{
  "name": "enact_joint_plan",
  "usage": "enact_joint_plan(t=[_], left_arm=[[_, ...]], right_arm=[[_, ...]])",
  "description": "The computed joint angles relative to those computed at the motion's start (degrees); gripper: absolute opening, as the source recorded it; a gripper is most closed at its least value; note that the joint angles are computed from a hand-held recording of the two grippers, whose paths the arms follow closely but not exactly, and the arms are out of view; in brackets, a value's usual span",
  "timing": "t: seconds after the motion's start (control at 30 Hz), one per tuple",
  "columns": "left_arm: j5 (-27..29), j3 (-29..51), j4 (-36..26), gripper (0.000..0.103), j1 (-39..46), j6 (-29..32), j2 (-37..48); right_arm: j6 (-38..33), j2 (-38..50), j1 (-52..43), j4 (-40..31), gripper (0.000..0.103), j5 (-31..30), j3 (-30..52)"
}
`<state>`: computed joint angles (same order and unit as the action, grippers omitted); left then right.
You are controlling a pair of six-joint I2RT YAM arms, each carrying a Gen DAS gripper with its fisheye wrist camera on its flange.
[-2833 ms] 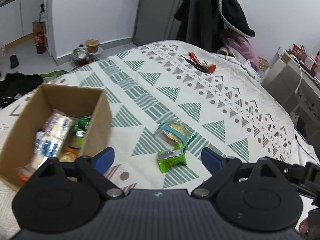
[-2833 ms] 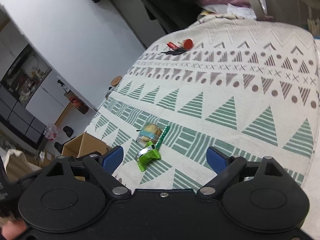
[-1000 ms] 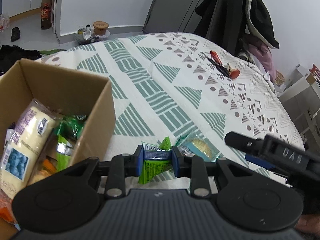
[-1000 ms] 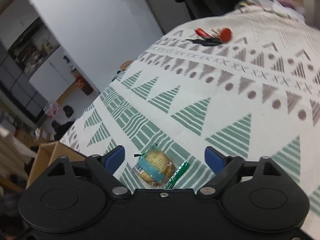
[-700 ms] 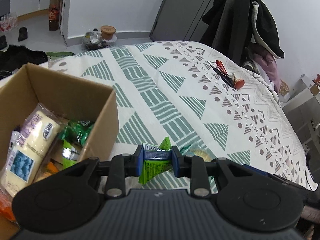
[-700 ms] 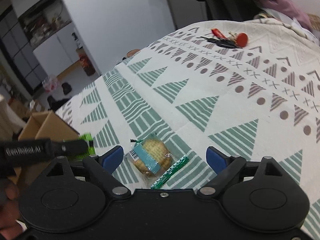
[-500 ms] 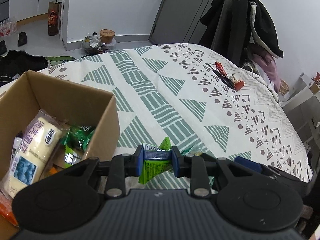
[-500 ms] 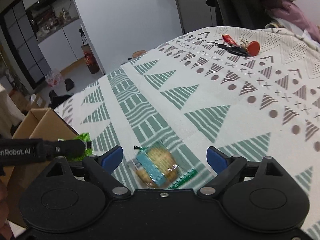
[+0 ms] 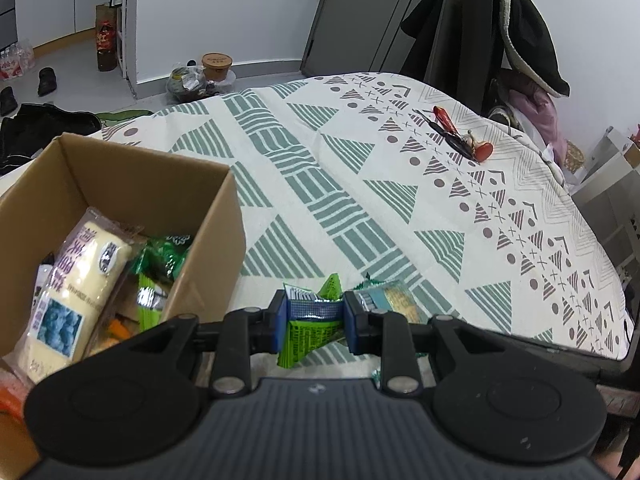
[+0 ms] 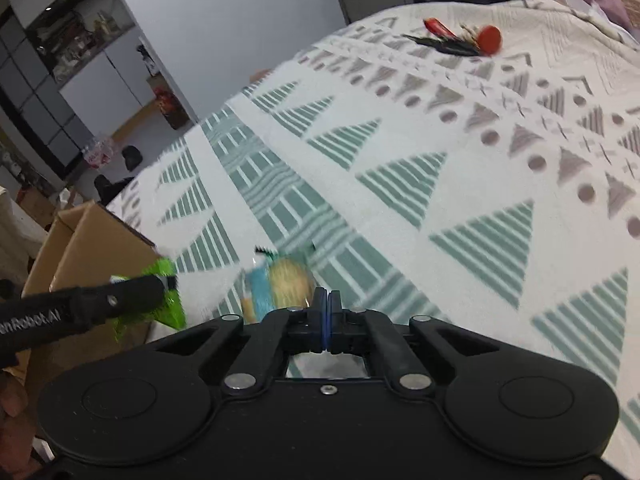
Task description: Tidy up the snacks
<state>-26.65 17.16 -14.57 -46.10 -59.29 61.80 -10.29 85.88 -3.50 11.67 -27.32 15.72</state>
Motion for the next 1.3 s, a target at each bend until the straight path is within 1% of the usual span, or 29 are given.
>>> enact_joint_plan(t=[0.17,0.3,0.33,0.37,0.4,0.43,0.47,0.5,0.53,0.6,0.67,0.7,0.9,1.03,1.13,1.17,1.23,1.27,1.3], left_arm=[[-2.36,0.99,-5.13,0.027,-4.21,-3.62,-2.65],[-4.81,1.76,-8.65,0.027,-7.79,-6.79,-3.97],[-5.25,1.91,-9.01,0.027,-8.36,-7.27,-4.02],[-5.68,2.04,-9.3,0.027,-9.02,-7.9,-3.95],[-5.93,2.12,-9.44,0.027,-9.42,-8.31,-3.91],[-6.09,2.19,-9.37,0.027,-9.65,-8.55,-3.78],[-6.15,2.25,-9.13,0.027,-9.81,-8.71,-3.56],[-6.08,2.24,-8.86,0.027,-9.77,-8.69,-3.43],[-5.93,2.19,-8.43,0.027,-9.63,-8.6,-3.23],[-5.43,1.88,-7.24,0.027,-8.96,-7.92,-2.91],[-4.71,1.62,-6.19,0.027,-7.81,-7.07,-2.88],[-4.35,1.34,-5.64,0.027,-6.98,-6.36,-3.36],[-2.04,-0.17,-3.37,0.027,-1.63,-2.57,-6.56],[0.45,-1.58,-1.08,0.027,2.12,-0.18,-7.01],[1.55,-2.43,0.8,0.027,3.09,1.39,-7.2],[1.98,-2.59,1.23,0.027,3.4,1.67,-7.19],[2.99,-3.42,2.56,0.027,4.26,2.39,-7.61],[3.29,-3.73,3.12,0.027,4.51,2.72,-7.72],[3.54,-4.04,3.61,0.027,4.65,2.98,-7.82]], right_arm=[[-1.65,-5.86,-2.27,-5.97,0.0,-1.16,-1.67],[-3.45,-9.37,-6.62,-9.78,0.0,-5.15,-1.91],[-4.0,-9.86,-7.79,-10.69,0.002,-5.96,-1.76],[-4.33,-10.15,-8.64,-11.51,0.007,-6.51,-1.48],[-4.7,-10.35,-9.42,-11.84,0.021,-6.95,-1.43],[-5.05,-10.47,-10.11,-11.93,0.031,-7.45,-1.4],[-5.02,-10.72,-10.49,-11.33,0.05,-7.66,-1.7],[-4.54,-11.1,-10.35,-9.98,0.062,-7.45,-2.18],[-4.21,-11.6,-10.05,-8.83,0.065,-7.08,-2.68],[-3.91,-11.42,-9.01,-6.23,0.079,-6.73,-3.26],[-3.44,-10.31,-7.36,-3.16,0.088,-6.04,-3.78],[-3.38,-9.8,-6.51,-1.62,0.089,-5.68,-4.11],[-2.82,-3.59,1.11,7.63,0.089,-3.17,-4.78],[-1.1,1.86,6.83,13.38,0.088,0.61,-4.51],[-0.3,5.05,10.11,16.67,0.084,4.02,-4.5],[-0.04,6.28,11.08,17.41,0.08,5.36,-4.26],[0.42,7.91,12.65,18.97,0.068,7.93,-4.18],[-0.08,8.05,12.93,18.81,0.051,8.53,-4.02],[-0.17,7.29,13.07,16.57,0.048,8.93,-3.33]])
